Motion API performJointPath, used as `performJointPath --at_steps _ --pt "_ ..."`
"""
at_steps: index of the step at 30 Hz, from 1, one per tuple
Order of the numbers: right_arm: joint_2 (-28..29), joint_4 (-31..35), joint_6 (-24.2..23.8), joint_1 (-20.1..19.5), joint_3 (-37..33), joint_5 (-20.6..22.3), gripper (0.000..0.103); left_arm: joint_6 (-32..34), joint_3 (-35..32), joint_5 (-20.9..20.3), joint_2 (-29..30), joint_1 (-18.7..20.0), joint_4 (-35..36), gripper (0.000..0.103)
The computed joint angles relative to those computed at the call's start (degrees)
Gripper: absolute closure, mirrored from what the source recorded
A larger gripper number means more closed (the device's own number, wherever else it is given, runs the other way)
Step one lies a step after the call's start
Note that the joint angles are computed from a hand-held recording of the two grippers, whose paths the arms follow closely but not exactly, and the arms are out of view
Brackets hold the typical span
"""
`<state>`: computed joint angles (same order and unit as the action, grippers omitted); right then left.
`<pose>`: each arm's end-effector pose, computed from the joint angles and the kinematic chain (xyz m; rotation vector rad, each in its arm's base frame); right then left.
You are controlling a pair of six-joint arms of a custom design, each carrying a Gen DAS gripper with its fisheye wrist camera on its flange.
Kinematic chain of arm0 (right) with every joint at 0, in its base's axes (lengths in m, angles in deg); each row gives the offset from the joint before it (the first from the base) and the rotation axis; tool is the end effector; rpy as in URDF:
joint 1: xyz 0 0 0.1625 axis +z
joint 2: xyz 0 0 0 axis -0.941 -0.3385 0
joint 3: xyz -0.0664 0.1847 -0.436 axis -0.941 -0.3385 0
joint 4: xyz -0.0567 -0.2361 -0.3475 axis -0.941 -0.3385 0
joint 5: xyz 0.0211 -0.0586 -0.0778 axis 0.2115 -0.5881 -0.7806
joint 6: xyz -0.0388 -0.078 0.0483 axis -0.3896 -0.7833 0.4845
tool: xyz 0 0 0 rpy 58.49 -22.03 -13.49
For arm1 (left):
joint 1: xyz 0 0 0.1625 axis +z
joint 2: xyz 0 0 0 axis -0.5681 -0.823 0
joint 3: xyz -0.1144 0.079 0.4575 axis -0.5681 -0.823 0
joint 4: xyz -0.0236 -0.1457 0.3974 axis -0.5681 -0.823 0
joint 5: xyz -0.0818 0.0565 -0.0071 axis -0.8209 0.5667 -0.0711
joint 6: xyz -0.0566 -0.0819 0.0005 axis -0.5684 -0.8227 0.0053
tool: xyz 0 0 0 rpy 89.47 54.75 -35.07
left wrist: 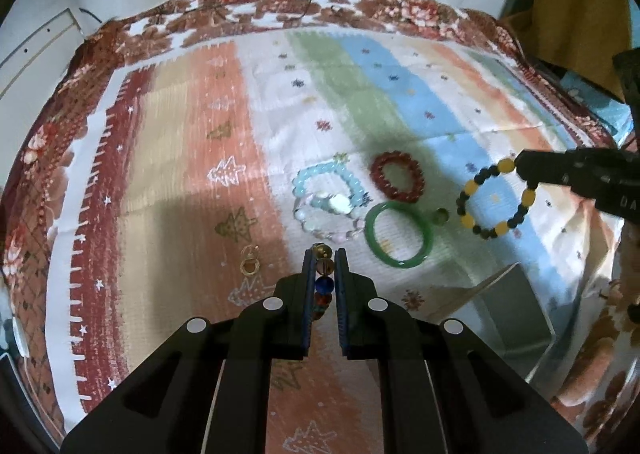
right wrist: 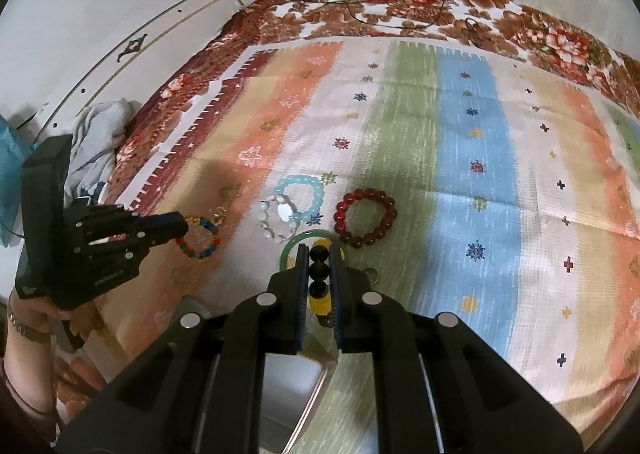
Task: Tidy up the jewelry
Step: 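Lift both held bracelets and carry them toward the silver tin, then lower both bracelets into the silver tin and open both tools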
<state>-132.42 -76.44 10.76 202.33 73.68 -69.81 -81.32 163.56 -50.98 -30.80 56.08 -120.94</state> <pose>0.3897 -0.3081 0.1738 0.7143 -2.5749 0.4544 -0.2024 -0.2905 0.3020 0.5222 2.4462 -0.5899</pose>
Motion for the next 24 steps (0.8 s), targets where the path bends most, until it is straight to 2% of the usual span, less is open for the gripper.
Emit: performJointPath --at_steps 10,24 --pt "-2.7 -0.9 0.3 3.4 1.2 0.4 0.092 -2.1 -0.6 0.3 -1.0 -7.0 -1.4 0.094" --pt "-4.6 -0.4 2.5 7.5 4.5 2.1 0.092 -8.2 2.4 -3.4 -4.8 -17.5 1.4 0.094"
